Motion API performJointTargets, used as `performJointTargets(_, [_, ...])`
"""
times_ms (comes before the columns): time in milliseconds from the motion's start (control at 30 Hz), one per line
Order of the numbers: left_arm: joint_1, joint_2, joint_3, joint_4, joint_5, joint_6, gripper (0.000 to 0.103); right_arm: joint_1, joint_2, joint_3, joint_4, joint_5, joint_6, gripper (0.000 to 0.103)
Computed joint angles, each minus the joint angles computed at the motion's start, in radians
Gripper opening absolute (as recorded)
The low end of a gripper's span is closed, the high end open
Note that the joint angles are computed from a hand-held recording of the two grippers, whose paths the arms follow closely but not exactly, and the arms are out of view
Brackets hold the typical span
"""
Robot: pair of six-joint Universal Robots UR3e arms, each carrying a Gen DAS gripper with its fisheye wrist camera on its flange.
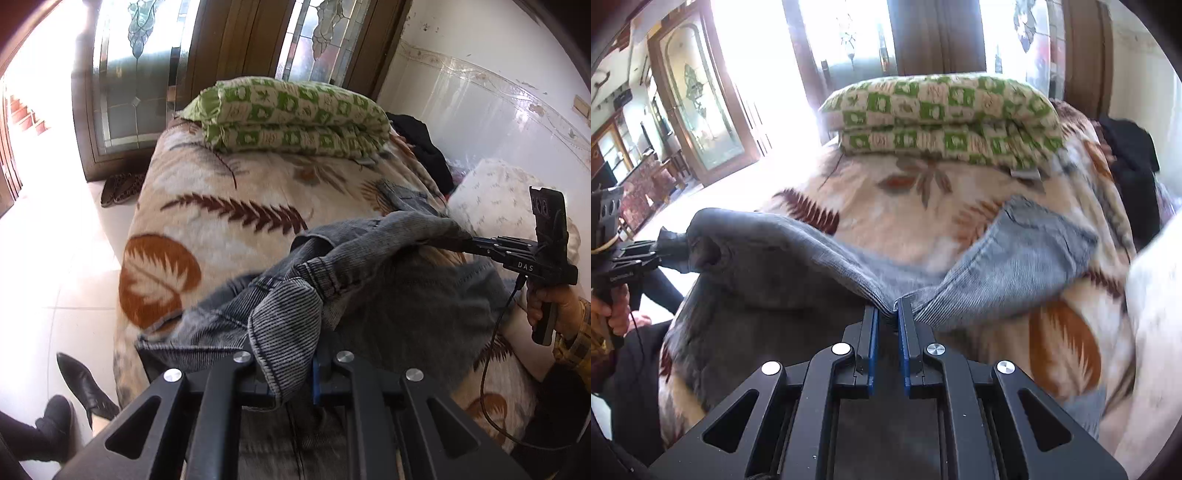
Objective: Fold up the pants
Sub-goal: 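Lift the waistband with both grippers and fold it over onto the legs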
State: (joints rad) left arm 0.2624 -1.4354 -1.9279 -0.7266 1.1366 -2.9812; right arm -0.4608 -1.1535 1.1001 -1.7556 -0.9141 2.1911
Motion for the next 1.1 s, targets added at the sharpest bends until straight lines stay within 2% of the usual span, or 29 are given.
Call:
performJointTargets(67, [0.015, 0.069, -0.058, -0.039, -0.022, 0.034, 0.015, -0.033, -0.071, 0.094, 0.020, 0.003, -0.033, 0.009])
performJointTargets(233, [0.017, 0.205, -0.126, -0.153, 0.011, 0.146, 0.015, -0.118, -0.235, 0.295, 0.113, 0.022, -0.122, 0.009])
performJointTargets(300, [0.050, 0.255, -0.144, -0.217, -0.004, 0.197, 0.015, -0.138, -0.294, 0.366, 0.171, 0.009, -0.180, 0.009])
performJointTargets(367, [0.072, 0.275, -0.160, -0.269, -0.014, 0.241, 0.016, -0.135, -0.361, 0.467, 0.163, -0.029, -0.226, 0.009])
performJointTargets(500, [0.069, 0.254, -0.201, -0.297, 0.002, 0.252, 0.020, -0.102, -0.401, 0.587, 0.087, -0.083, -0.209, 0.009])
performJointTargets(567, [0.080, 0.276, -0.236, -0.285, -0.011, 0.241, 0.022, -0.105, -0.397, 0.588, 0.073, -0.066, -0.174, 0.010])
performJointTargets(633, [0.106, 0.317, -0.266, -0.287, -0.044, 0.239, 0.023, -0.117, -0.375, 0.554, 0.081, -0.038, -0.108, 0.022])
performJointTargets(700, [0.138, 0.353, -0.281, -0.323, -0.075, 0.250, 0.026, -0.138, -0.356, 0.531, 0.054, 0.004, -0.008, 0.065])
performJointTargets(733, [0.150, 0.368, -0.285, -0.342, -0.085, 0.258, 0.026, -0.140, -0.349, 0.525, 0.021, 0.018, 0.039, 0.070])
performJointTargets(767, [0.156, 0.378, -0.287, -0.352, -0.089, 0.264, 0.027, -0.132, -0.330, 0.512, -0.029, 0.018, 0.098, 0.071])
performJointTargets(867, [0.150, 0.391, -0.293, -0.349, -0.082, 0.262, 0.028, -0.051, -0.223, 0.439, -0.188, -0.091, 0.299, 0.071])
performJointTargets(933, [0.126, 0.374, -0.295, -0.315, -0.058, 0.240, 0.028, -0.003, -0.118, 0.360, -0.224, -0.168, 0.405, 0.071])
performJointTargets(967, [0.108, 0.364, -0.295, -0.294, -0.037, 0.229, 0.025, 0.009, -0.064, 0.312, -0.205, -0.179, 0.431, 0.059])
performJointTargets(1000, [0.090, 0.355, -0.294, -0.272, -0.017, 0.220, 0.023, 0.019, -0.022, 0.285, -0.209, -0.188, 0.455, 0.021])
performJointTargets(1033, [0.080, 0.354, -0.291, -0.262, -0.005, 0.226, 0.021, 0.026, -0.007, 0.287, -0.239, -0.209, 0.473, 0.011])
performJointTargets(1100, [0.104, 0.384, -0.286, -0.288, -0.025, 0.267, 0.020, -0.012, -0.031, 0.333, -0.256, -0.145, 0.470, 0.009])
